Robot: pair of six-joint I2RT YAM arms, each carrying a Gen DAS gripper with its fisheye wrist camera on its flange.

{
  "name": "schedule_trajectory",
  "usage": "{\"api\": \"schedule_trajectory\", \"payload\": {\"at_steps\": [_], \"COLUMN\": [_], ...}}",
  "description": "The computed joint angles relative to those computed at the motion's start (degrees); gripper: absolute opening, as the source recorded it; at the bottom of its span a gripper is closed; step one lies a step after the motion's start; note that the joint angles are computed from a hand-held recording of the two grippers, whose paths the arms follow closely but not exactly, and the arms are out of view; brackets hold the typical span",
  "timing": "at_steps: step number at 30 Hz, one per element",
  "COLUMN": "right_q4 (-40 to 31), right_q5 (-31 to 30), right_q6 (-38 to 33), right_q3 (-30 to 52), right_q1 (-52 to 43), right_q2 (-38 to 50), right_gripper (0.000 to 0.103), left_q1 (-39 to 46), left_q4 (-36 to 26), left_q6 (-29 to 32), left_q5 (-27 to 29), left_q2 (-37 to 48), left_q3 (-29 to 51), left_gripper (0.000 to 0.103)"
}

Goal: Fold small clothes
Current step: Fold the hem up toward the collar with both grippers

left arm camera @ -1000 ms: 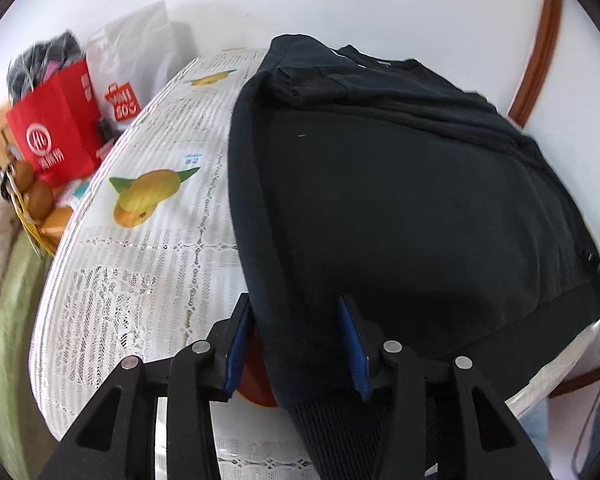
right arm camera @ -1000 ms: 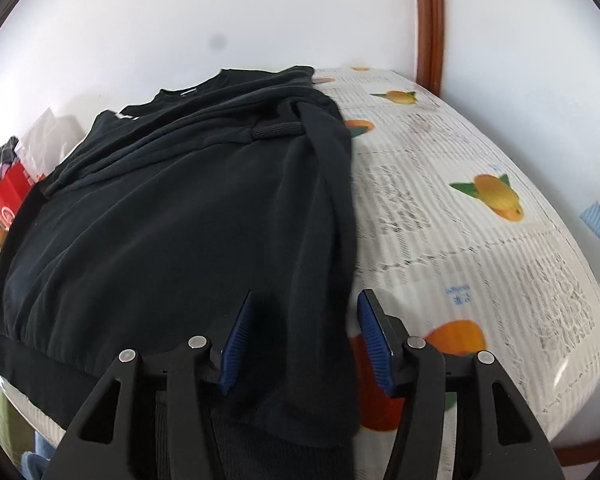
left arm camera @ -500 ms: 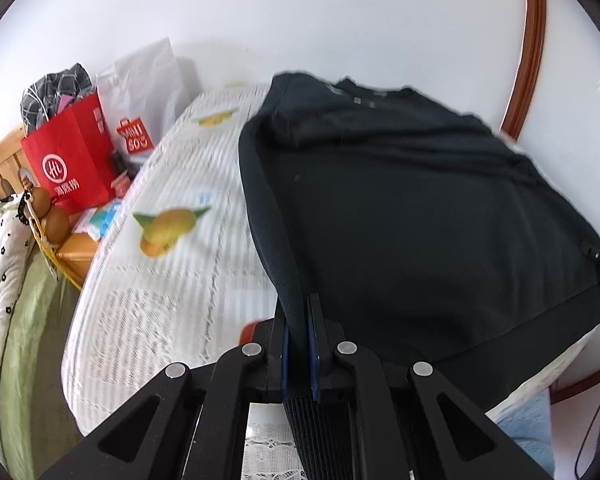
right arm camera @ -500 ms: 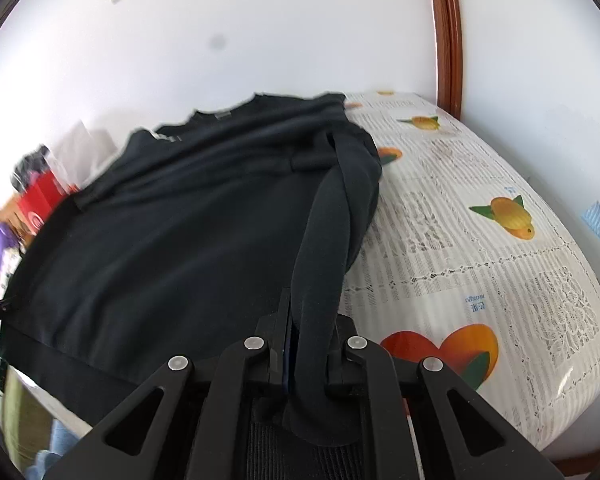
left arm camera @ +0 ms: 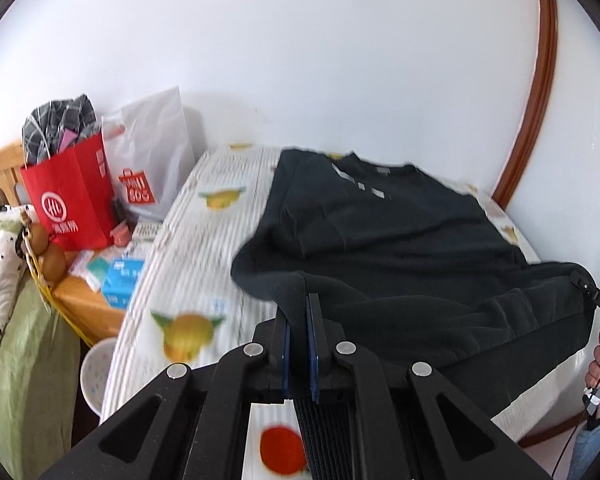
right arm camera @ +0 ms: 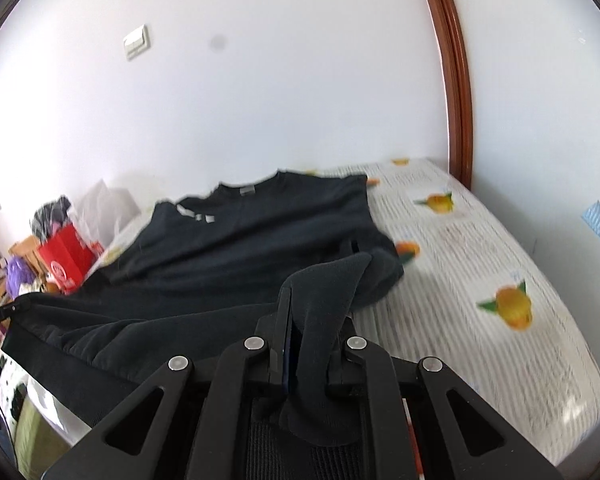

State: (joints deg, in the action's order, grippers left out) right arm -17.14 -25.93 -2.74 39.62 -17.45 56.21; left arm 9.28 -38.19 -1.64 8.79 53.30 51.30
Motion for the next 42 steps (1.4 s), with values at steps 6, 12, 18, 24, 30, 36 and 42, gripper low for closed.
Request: {"api": "schedule_trajectory", "payload": {"at_steps": [6, 12, 18, 24, 30, 36, 42], "right_q4": [4.61, 8.01, 8.82, 6.97, 4.80, 3.24, 6.77], "right_q5": [3.59, 6.66, 9.20, 11.89, 13.91, 14.58, 11.32], "right_q6": [3.77, 6.34, 7.27, 5.74, 2.88, 1.67, 1.23], "right_q3": [8.28, 18.91, 31.15, 42.63, 48.53, 48.26, 38.40], "right_q1": [4.54, 7.76, 10.09, 11.61, 11.84, 11.47, 8.05], "right_q2": [9.26, 22.25, 36.87, 50.62, 58.96, 59.89, 50.70], "right_gripper": [0.010, 0.010, 0.010, 0.010, 0.010, 0.013, 0.030], "left_q1": [-2.07, -3.60, -5.19, -7.54, -8.70, -7.05, -5.87], "left_q4": [6.64, 13.11, 15.19, 15.66, 15.81, 13.05, 12.00], "left_q6": [-2.15, -5.75, -7.38, -5.28, -2.95, -4.77, -4.97], "left_q5": [-3.58, -6.05, -8.68, -14.10, -17.46, -13.52, -10.84], "left_q2": [10.97, 23.68, 37.24, 48.37, 53.99, 55.29, 50.51], "left_q3": [6.86, 14.26, 23.50, 30.49, 32.72, 34.16, 30.48], "left_gripper": [0.007, 0.007, 0.007, 0.007, 0.009, 0.014, 0.041]}}
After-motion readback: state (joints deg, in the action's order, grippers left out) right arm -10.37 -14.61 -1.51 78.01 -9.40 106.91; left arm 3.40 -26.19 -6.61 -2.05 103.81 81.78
